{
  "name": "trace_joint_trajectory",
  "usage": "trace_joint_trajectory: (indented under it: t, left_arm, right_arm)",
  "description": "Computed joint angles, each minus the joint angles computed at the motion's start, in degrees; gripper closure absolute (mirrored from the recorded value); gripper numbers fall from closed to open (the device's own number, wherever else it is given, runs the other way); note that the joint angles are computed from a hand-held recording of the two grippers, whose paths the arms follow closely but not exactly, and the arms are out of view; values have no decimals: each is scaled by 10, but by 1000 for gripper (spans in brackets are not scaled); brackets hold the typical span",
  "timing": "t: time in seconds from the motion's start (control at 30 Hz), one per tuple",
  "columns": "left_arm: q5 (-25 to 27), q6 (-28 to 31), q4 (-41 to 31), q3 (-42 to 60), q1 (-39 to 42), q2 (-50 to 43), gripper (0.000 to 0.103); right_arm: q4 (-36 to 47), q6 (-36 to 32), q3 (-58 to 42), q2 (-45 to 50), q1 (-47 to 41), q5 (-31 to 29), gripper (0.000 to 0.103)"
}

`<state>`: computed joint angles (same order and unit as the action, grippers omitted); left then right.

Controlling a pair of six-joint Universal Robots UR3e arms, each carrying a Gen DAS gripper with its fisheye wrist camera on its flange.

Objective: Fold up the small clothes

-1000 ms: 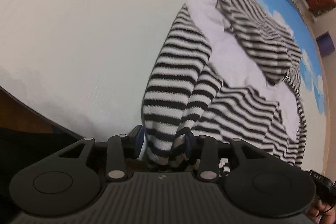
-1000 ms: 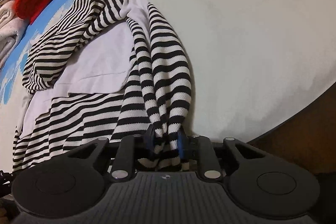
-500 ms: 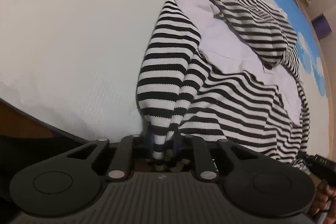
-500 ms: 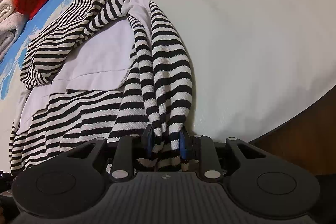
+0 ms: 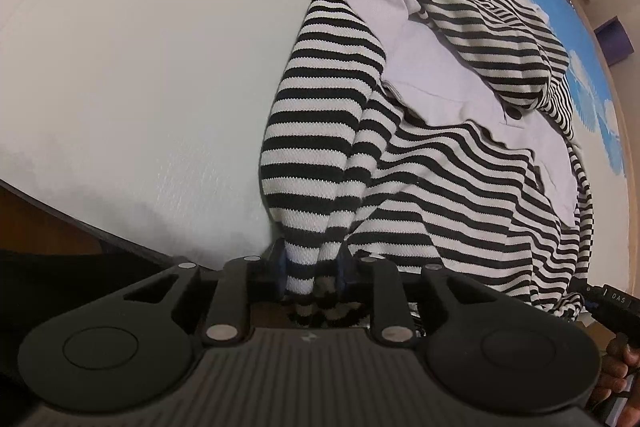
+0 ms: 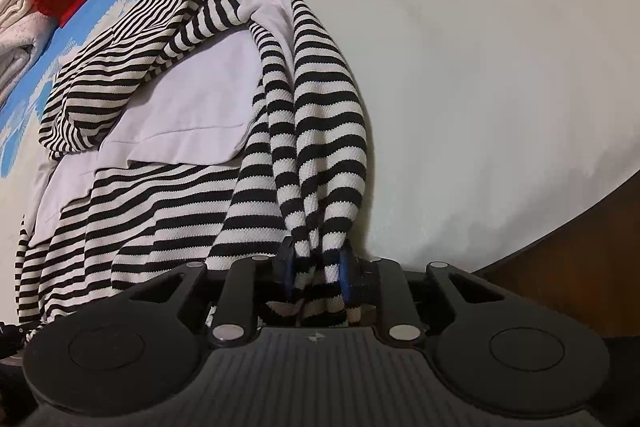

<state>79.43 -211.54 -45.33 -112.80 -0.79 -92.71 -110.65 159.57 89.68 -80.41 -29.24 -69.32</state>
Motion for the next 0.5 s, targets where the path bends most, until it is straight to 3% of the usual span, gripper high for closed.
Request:
trace_joint_trajectory:
  t: [0.1, 0.33, 0.5]
  left_arm:
    - [-1, 2, 19, -7, -1, 5, 93]
    - [-2, 46, -4, 29, -1, 58, 95]
    - [-35, 97, -79, 76, 21, 143, 96]
  right_arm:
    - [2, -4, 2, -4, -7, 14, 91]
    - [32, -16, -4, -61, -70, 134, 93]
    - [178, -77, -80, -104, -134, 225, 94]
